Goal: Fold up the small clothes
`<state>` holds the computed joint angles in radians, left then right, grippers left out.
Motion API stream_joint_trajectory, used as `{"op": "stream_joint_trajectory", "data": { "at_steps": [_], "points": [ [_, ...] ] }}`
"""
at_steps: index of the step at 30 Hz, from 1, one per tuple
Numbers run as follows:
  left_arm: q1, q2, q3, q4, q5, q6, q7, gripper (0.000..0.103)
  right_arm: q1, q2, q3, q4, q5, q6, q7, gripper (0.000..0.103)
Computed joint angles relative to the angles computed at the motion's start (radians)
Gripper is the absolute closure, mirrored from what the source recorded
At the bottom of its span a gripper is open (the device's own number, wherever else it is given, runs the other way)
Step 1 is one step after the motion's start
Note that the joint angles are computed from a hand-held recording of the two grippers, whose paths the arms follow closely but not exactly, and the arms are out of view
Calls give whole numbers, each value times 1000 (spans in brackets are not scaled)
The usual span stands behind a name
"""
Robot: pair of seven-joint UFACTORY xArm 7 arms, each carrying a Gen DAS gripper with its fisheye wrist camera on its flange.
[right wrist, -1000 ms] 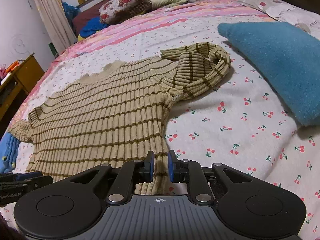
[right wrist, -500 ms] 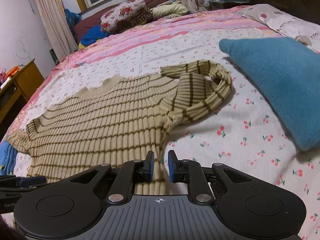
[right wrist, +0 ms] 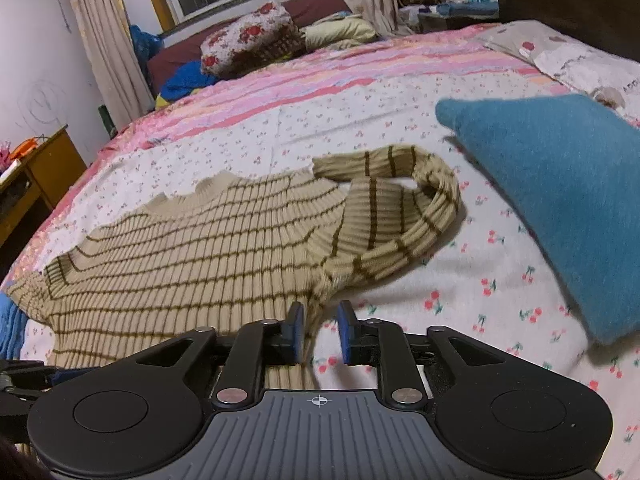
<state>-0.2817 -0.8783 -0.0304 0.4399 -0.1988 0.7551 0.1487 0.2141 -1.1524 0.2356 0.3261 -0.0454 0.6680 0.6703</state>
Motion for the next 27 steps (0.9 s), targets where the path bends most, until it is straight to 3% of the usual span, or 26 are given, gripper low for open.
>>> {"op": "stream_joint_trajectory", "data": {
  "at_steps": [11, 19, 23, 27],
  "points": [
    [-45, 81, 2, 28, -44, -52, 15, 55, -155, 84, -31, 43, -97, -109, -54, 81],
    [-65, 132, 19, 54, -82, -82, 35, 55, -296, 302, -35, 111, -188, -238, -134, 69],
    [-69, 150, 18, 58, -94, -88, 42, 55, -273, 419, -87, 157, -163, -281, -186, 69],
    [-69, 155, 26, 60, -106, -84, 52, 55, -310, 536, -48, 217, -209, -338, -215, 63]
  ]
}}
